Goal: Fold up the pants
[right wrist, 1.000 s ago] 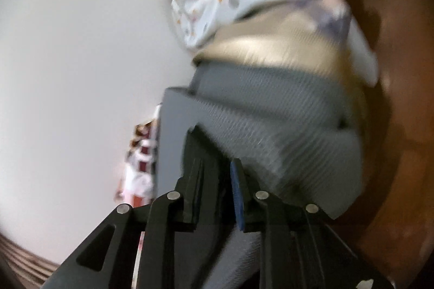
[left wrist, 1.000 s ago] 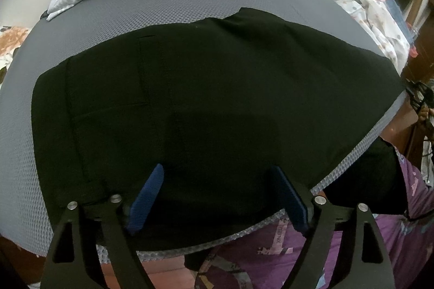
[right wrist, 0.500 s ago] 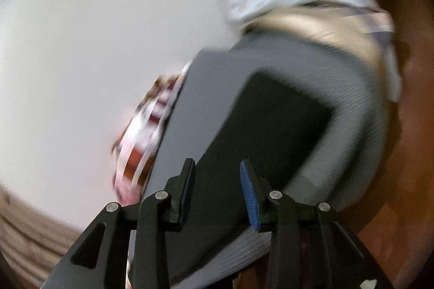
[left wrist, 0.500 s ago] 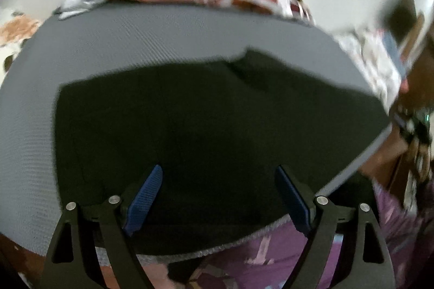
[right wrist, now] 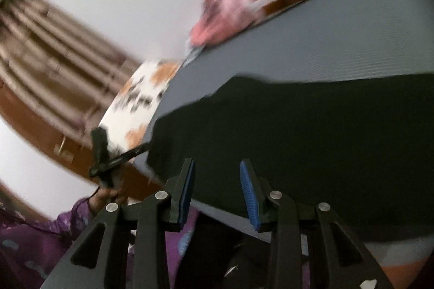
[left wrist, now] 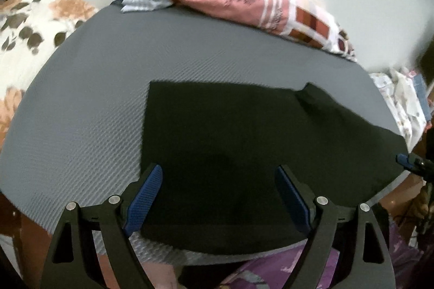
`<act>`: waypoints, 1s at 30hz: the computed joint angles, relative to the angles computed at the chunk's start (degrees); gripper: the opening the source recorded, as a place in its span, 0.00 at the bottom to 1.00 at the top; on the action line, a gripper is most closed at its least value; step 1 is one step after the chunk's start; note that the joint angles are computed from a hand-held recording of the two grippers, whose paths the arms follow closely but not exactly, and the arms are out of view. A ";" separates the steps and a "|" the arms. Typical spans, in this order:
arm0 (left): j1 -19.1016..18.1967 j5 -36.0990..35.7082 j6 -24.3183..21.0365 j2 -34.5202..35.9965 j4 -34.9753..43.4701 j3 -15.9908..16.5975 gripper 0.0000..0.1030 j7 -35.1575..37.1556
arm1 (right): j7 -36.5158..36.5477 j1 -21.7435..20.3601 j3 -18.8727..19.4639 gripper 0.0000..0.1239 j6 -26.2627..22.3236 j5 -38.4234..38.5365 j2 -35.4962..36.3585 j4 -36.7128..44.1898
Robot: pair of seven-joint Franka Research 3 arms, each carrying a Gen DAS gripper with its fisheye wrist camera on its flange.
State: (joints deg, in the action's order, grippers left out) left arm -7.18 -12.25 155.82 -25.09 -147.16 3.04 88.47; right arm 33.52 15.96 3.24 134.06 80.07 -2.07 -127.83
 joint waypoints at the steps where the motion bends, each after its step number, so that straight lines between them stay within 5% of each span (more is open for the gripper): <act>1: -0.19 -0.60 0.29 -0.10 -0.31 0.28 0.82 -0.03 | 0.13 0.68 0.72 0.27 0.11 -0.86 1.17 1.52; 6: 0.10 -2.48 1.31 -1.75 -2.36 1.99 0.82 -0.97 | 2.49 3.84 4.10 0.27 1.18 -8.02 7.51 9.31; 13: 2.78 -0.33 -4.81 -0.45 -2.73 0.63 0.82 -2.10 | 8.47 4.56 5.77 0.27 -3.87 -20.26 13.25 13.69; 18: 3.02 -0.64 -3.28 -2.61 -4.56 0.94 0.82 -1.57 | 7.46 4.36 6.23 0.27 -4.93 -21.96 10.92 11.65; 22: 2.12 -4.04 -0.55 -4.67 -5.84 3.62 0.82 -1.43 | 6.38 5.80 6.39 0.27 -0.97 -24.40 8.91 10.28; 26: -0.34 -7.76 0.24 -6.34 -5.48 6.44 0.82 0.01 | 5.30 4.76 5.42 0.27 -2.96 -19.78 6.81 7.94; 30: -3.64 -9.58 -1.84 -4.84 -1.99 6.79 0.82 4.21 | 4.78 0.59 0.92 0.27 -1.54 -6.52 -0.13 -0.69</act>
